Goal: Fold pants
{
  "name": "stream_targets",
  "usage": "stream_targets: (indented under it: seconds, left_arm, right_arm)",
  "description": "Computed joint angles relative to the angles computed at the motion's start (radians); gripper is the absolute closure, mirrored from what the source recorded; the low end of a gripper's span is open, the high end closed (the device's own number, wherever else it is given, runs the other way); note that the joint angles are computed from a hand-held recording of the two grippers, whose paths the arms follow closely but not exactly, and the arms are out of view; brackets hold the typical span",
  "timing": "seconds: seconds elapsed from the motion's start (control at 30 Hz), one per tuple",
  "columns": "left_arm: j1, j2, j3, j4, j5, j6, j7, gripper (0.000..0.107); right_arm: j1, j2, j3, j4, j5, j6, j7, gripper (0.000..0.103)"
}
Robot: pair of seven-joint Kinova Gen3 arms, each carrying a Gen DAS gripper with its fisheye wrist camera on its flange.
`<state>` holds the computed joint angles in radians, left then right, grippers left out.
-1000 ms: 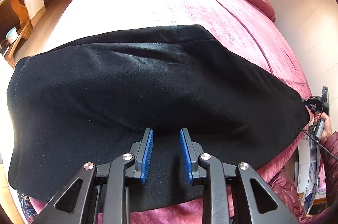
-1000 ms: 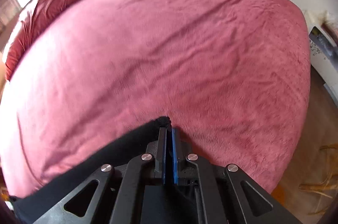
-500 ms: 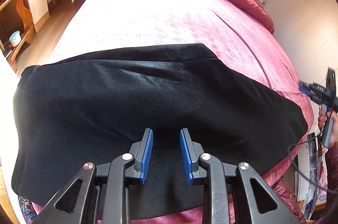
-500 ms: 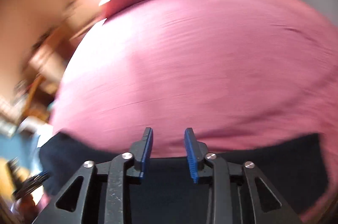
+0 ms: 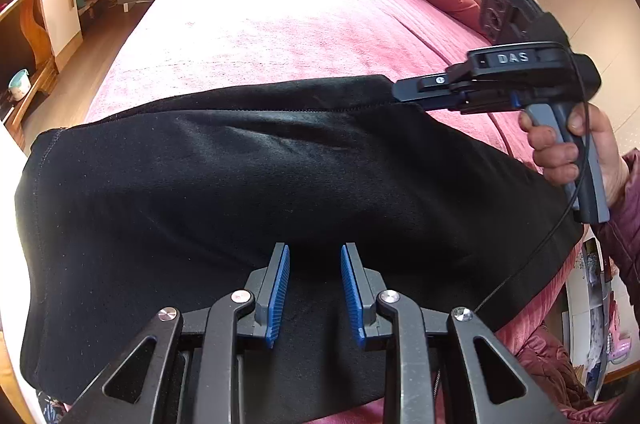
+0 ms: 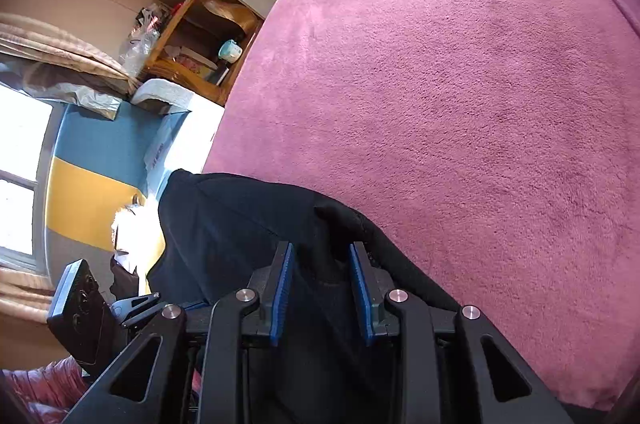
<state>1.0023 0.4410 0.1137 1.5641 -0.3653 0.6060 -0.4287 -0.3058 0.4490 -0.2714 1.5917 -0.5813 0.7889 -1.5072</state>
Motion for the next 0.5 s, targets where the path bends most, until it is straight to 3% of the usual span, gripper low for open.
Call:
stream_targets:
  seconds: [0.17,0.3,0.37,0.5]
  left_arm:
    - [0.009,-0.015,-0.011,0.039,-0.013,-0.035,0.025,0.081]
    - [0.017,-0.012,-0.023,0.040,-0.025,-0.015,0.053,0.081]
    - [-0.028,0.008,0.013,0.028,0.018,0.000,0.019,0.081]
    - [-0.039,0.013,0.010,0.047,0.050,-0.032,0.008,0.081]
  right_arm:
    - [-0.018,0.015,-0.027,-0.053,0.051,0.023,0.015,0.094]
    - [-0.075,-0.038,0.039,-0.003,0.068,-0.116,-0.067,0.098]
    - [-0.128,-0.004,0.088,-0.012,0.125,-0.123,-0.148,0.099]
    - [-0.129,0.012,0.059,0.013,0.192,-0.180,-0.237,0.099]
